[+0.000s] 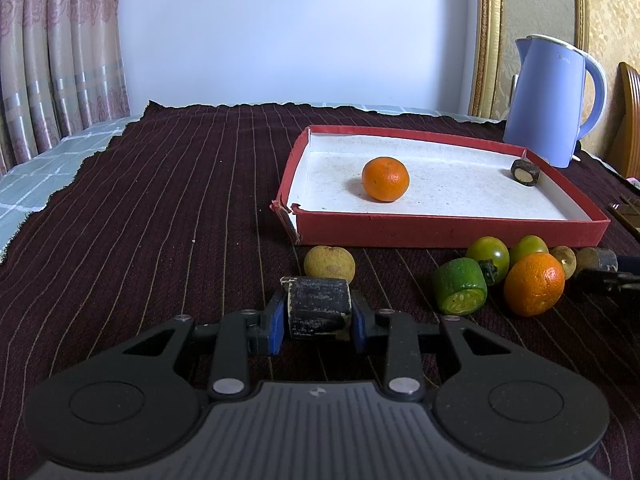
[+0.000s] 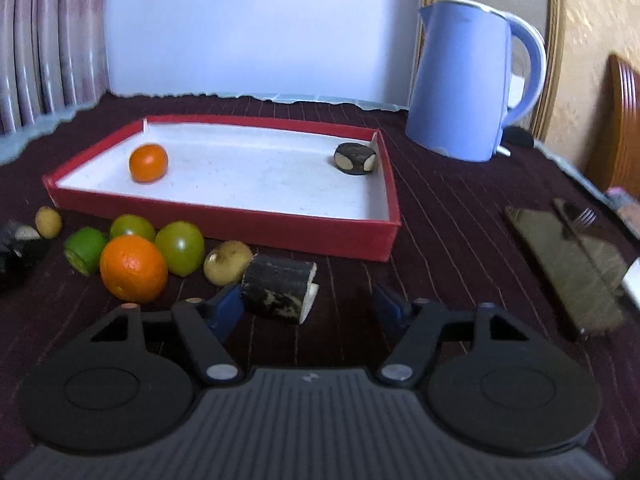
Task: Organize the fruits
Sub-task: 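Grasp the dark chunk with a white cut end using the right tool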
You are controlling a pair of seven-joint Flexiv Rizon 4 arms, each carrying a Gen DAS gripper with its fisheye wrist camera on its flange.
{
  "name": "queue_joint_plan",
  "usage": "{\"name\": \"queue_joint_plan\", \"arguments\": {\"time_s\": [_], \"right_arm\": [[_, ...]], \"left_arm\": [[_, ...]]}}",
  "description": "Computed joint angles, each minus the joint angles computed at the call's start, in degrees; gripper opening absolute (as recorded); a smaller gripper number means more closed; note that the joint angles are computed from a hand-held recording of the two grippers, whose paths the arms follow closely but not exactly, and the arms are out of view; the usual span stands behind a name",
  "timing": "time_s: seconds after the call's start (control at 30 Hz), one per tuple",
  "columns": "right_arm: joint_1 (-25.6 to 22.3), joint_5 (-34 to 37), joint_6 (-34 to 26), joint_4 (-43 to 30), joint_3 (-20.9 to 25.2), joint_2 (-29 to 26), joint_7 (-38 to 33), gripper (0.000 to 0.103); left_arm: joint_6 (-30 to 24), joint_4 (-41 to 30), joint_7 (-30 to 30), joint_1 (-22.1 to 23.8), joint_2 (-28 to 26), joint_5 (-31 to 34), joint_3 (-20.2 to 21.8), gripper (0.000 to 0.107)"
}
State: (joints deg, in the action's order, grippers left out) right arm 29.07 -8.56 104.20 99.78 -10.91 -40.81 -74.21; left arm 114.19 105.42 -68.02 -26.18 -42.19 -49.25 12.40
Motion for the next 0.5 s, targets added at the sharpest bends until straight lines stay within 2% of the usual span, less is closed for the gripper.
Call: {"name": "queue_joint_plan", "arguments": {"time_s": [0.13,0.23,0.33,0.5], "right_arm": [[-2.15,-2.08,-1.48,-1.46,2.93,-0.54,-0.76,0.057],[-4.11,-3.57,-1.74,-2.35,5.61,-1.07,-0.62,0.041],[-2.84,-2.86,-1.17,-1.62,4.27,-0.78,-0.39,0.042],[-1.98,-1.79,0.60,-0.12,3.38,-0.12,-0.27,0.041]], "left_arm": [[-0.13,-0.07,0.00,-0.18,-0.07,-0.06,0.21,0.032],[-0.73,-0.45,0.64,-1.28,-0.43,-0.95,1.41,0.032],[-0.70,-0.54,0.49,-1.19,-0.46,-0.76,1.30,0.032],[1.44,1.38,-3.80,4.90,1.45,5.72,-4.51,0.031]]}}
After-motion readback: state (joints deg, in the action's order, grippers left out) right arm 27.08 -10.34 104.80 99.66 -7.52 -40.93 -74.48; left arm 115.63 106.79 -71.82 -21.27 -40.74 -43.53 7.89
